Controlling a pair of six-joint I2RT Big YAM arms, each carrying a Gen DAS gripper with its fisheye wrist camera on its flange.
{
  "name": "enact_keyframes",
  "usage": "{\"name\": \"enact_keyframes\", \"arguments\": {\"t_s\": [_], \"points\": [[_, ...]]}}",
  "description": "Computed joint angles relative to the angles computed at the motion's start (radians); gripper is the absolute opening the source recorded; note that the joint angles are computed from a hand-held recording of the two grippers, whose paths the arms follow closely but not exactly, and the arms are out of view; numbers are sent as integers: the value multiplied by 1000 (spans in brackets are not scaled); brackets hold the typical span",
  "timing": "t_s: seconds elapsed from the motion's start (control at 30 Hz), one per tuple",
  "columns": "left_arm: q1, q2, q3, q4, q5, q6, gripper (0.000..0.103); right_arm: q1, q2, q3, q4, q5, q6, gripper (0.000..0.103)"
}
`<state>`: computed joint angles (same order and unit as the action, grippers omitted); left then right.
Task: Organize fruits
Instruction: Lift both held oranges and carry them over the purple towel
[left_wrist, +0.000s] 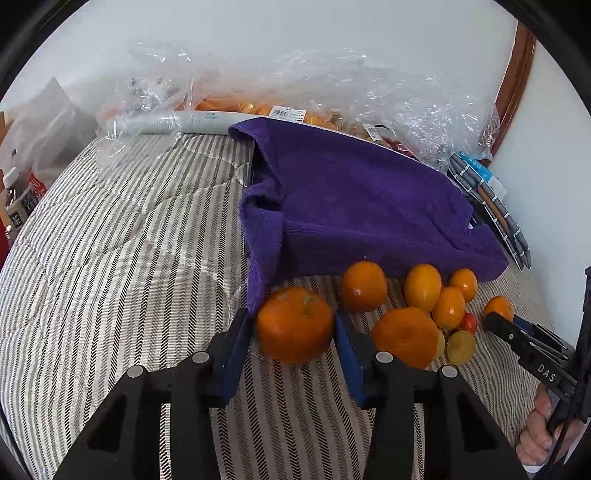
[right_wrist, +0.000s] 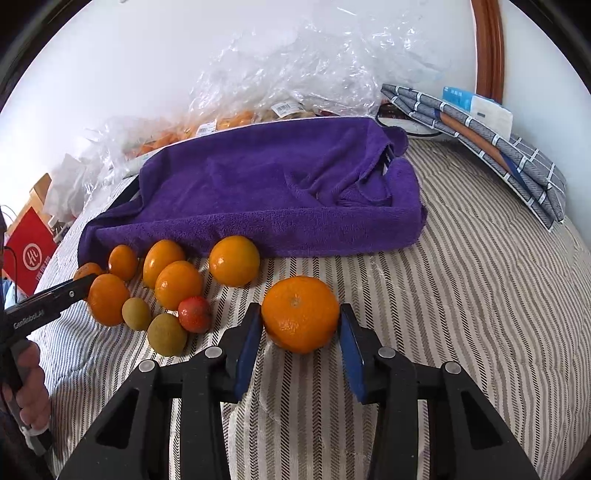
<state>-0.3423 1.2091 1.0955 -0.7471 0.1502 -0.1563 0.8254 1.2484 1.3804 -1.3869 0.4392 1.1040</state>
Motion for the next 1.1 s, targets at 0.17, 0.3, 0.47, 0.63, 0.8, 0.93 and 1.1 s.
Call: {"name": "enact_keyframes", "arguments": {"t_s": [0.17,0.3,0.47,0.63,0.8,0.93,1.1], "points": [[10,-26,-10,-23,4,-15,42,20,-12,-1,-22,8,20,41],[18,-65,-12,-54,-14,-11,42,36,-28,1,-30,15,39,41],[18,-123,-15,-97,-35,-23,39,52,-38,27,-63,33,45,41],[11,-164,-21,-121,-52,-30,39,73,-36,67,-100,54,50,41],[11,-176,8,-154,-45,-46,39,95,-21,120,-142,81,51,41],[5,-166,56,-173,-48,-60,39,94,-9,168,-169,97,37,41],[-10,-120,147,-203,-67,-76,39,73,4,231,-194,116,9,41]]}}
